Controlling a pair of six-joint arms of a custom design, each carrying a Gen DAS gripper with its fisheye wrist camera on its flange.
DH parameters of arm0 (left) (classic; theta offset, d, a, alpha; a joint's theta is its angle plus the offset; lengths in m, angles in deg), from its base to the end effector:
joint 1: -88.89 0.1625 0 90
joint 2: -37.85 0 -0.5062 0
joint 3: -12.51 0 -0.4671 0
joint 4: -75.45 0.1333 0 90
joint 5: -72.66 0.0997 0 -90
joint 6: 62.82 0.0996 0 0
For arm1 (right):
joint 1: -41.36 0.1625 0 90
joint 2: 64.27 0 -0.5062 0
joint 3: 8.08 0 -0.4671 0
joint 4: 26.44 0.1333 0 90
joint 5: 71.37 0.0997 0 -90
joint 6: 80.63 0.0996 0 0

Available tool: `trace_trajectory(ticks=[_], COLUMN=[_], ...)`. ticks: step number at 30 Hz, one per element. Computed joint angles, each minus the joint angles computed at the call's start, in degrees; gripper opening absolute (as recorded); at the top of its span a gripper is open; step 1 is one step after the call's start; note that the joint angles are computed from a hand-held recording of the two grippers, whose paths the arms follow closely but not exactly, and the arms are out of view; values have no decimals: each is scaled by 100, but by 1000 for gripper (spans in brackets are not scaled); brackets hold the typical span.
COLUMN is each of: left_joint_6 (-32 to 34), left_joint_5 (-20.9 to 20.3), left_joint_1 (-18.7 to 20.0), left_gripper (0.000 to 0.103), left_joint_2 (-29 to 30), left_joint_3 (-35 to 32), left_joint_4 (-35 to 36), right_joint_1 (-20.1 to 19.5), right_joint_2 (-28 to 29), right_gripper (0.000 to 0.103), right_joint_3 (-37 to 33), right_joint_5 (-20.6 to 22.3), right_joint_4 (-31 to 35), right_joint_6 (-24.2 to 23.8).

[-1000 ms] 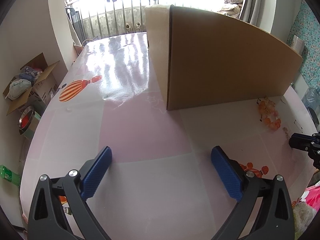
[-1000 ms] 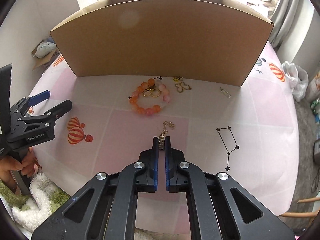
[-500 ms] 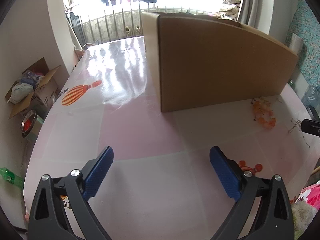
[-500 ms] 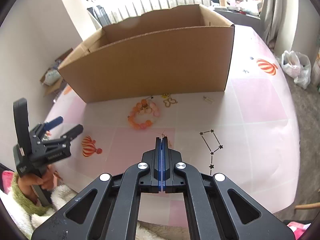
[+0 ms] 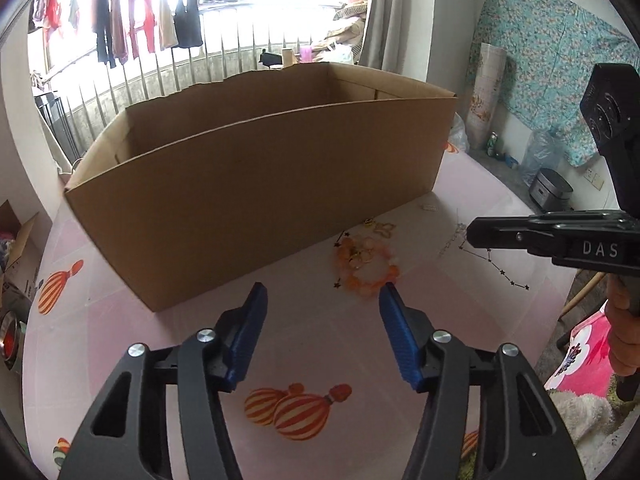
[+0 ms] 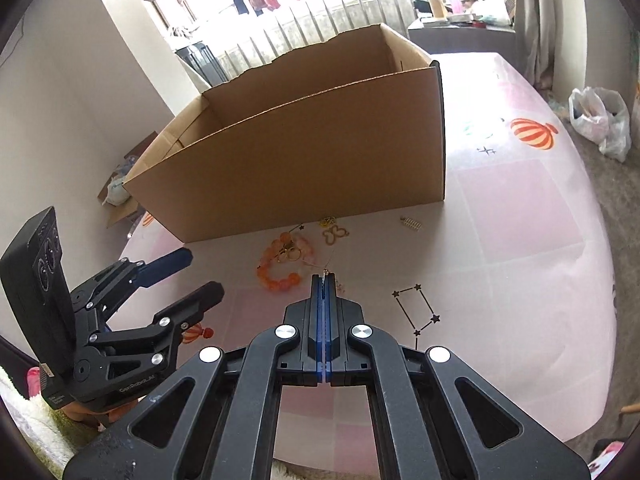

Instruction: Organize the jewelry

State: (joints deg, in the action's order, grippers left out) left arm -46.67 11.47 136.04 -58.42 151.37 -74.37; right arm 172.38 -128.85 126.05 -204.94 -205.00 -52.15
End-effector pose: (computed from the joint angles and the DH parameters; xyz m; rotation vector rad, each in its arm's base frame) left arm -0.1457 -0.4236 0.2957 1.2237 2.3738 -0.5516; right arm 0.3758 -0.3335 0.1463 0.1085 -2.5453 0.9288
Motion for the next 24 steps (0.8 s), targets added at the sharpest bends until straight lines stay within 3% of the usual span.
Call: trace_trajectory(ticks=[5,9,12,15,18,24], left_joint_6=[-339,-581,-673,-644,-582,-192], left_joint_5=[-53,-292,-213,-75,-33,-532], left_joint_1=[114,229,212,140,90,-8], left_gripper=[33,31,26,10,9,9], left_joint_2=[546,757,839,862,826,562], left_joint_3=[-336,-604,-664,-695,-646,-543], left_joint_4=[365,836,964,1092,1014,407], right_joint_1=[-143,-231,-289,-322,-342,-369], right_joint_2=[15,44,81,129,139,149], right_gripper=[0,0,0,0,0,0], right_joint_3=[68,106,125,157,187,250], right_joint_5=[172,267,322,376,424,495], right_joint_4=[-188,-264,-359,-514,-605,-730], right_joint_6=[-4,34,-7,-69,-74,-44])
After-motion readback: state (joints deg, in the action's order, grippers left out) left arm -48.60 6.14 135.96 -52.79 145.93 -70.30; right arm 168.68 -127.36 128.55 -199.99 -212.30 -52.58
